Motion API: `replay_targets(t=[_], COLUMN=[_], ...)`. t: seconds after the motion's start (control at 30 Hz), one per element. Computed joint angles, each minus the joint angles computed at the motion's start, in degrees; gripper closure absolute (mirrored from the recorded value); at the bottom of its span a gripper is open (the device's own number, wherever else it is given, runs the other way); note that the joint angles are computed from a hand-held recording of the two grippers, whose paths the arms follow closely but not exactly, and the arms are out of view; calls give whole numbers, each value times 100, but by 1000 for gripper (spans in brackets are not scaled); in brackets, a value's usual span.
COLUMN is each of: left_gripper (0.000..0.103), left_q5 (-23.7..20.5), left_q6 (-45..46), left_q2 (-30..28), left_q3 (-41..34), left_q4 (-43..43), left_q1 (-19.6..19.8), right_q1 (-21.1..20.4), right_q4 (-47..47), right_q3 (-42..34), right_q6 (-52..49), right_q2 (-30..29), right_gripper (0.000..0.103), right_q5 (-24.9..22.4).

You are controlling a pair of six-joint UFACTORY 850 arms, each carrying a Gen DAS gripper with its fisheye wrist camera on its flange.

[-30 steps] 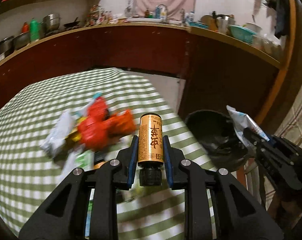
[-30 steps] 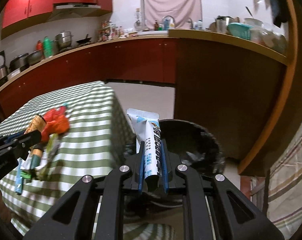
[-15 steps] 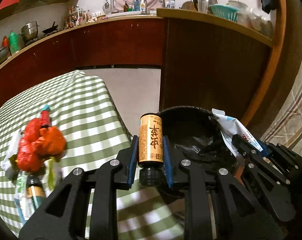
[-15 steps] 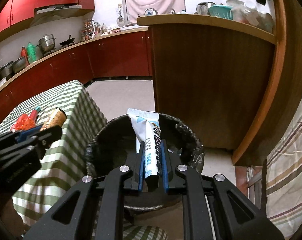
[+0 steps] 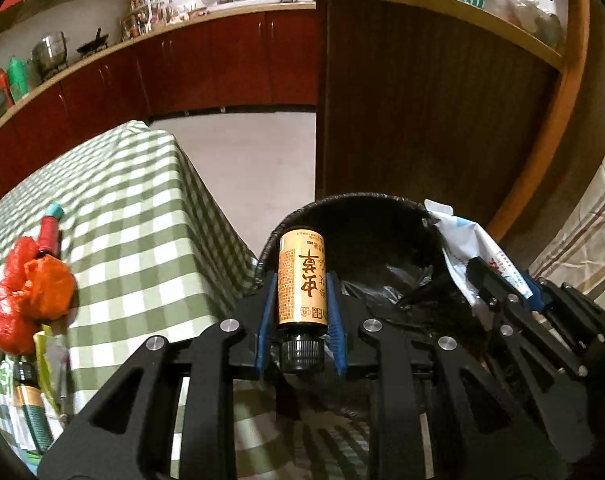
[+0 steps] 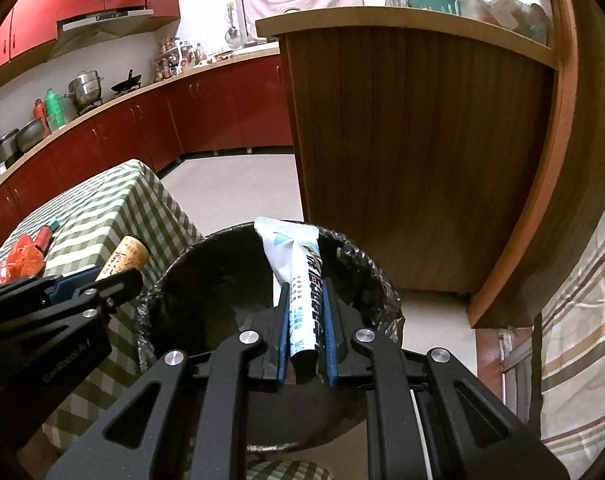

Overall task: Collect trash
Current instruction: 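Carry both items over the bin and open both tools to drop them, then move both tools back to the table over the trash pile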

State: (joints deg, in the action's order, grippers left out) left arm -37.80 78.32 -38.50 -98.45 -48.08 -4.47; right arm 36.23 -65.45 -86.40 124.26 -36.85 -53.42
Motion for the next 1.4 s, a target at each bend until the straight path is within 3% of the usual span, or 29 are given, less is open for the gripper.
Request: replay_targets(t=[0.33, 0.47, 0.8, 1.1, 1.4], left_gripper=[78, 58, 51, 38, 37], left_q5=[47, 89, 111, 55, 119], left_q6=[-260, -332, -245, 502, 630], left_q2=[-37, -38, 11, 323, 348], left_q3=[-75, -83, -53, 160, -29], left_q4=[197, 168, 12, -507, -519], left_q1=[-93, -89, -6, 373, 1021], right_q1=[-115, -107, 0, 194, 413], right_q4=[46, 128, 171, 154, 120], right_q3=[99, 75, 26, -372, -1411], right_q6=[-33, -73, -10, -116, -741], right_q2=[30, 25, 95, -4, -551], right_gripper=[86, 84, 74, 64, 62], right_q5=[214, 164, -192, -447, -383])
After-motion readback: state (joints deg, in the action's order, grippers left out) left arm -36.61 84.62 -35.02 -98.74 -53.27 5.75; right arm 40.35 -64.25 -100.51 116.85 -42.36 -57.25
